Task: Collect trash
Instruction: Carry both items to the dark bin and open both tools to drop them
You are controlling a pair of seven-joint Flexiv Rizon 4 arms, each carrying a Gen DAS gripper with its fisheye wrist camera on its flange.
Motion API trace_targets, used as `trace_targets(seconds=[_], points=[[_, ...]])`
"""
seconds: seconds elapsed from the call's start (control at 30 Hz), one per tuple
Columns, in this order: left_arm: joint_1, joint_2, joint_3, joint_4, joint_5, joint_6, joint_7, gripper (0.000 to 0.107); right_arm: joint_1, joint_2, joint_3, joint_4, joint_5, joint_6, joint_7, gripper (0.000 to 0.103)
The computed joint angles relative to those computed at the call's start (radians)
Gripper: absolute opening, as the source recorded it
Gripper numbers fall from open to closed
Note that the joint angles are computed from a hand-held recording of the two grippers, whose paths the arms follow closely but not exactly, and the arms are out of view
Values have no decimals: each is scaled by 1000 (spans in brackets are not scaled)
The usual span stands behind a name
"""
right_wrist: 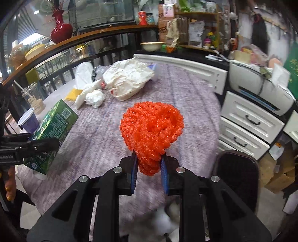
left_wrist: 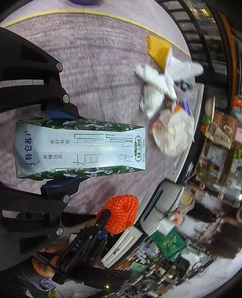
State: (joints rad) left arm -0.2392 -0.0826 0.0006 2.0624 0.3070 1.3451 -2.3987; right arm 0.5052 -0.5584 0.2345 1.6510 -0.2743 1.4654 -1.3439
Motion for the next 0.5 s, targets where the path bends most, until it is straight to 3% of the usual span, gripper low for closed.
trace_targets(seconds=[0.07,0.2,0.4,0.5], points=[[-7,-26,-16,-23,-13,18,26,50,-10,21,-26,38,11,28,23,22],[-42,-109,-27,-108,-43,37,78,50,23,50,-157,102,-1,74,143,22],[-110,-245,-45,-259,-126,29,217,50,10,27,-278,135,-26,48,328,22],[-140,-313,-51,-335,-174,4,288,50,-35,-4,-258,130,-32,21,367,22]])
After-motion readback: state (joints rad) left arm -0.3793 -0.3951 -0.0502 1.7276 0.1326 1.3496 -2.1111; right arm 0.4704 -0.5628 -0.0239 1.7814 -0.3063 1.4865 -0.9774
